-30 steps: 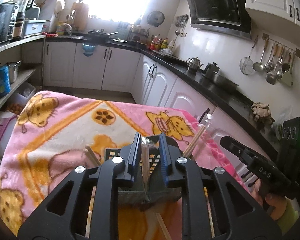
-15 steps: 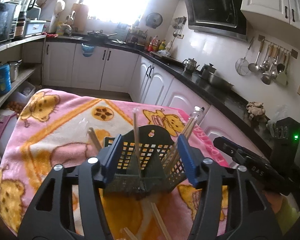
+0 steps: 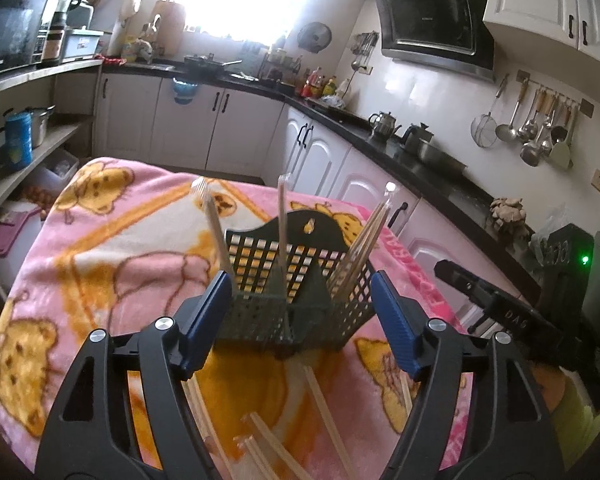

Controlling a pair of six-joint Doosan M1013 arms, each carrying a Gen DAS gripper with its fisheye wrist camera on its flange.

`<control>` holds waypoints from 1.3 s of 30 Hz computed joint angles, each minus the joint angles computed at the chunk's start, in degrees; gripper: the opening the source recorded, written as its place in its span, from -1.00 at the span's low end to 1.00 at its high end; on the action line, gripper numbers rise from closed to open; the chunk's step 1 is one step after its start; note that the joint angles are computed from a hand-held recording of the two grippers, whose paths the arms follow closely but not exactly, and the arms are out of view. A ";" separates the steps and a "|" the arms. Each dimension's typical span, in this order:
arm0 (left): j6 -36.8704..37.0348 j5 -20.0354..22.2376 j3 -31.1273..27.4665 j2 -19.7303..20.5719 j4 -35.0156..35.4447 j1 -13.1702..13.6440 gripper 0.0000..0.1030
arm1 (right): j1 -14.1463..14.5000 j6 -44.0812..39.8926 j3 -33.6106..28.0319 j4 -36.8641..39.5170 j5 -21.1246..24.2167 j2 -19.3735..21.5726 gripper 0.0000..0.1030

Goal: Organize utensils
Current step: 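Move both open tools down to the chopsticks lying beside the caddy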

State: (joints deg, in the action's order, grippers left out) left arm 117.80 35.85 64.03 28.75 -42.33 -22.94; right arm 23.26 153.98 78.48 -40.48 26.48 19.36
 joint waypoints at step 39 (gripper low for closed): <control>-5.57 5.44 7.09 -1.26 6.75 -1.20 0.21 | 1.53 -5.31 8.71 7.96 2.57 -3.00 -0.22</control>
State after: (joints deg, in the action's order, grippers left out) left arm 112.23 41.29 71.12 27.49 -35.58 -24.14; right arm 24.79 148.67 87.19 -32.52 29.05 16.36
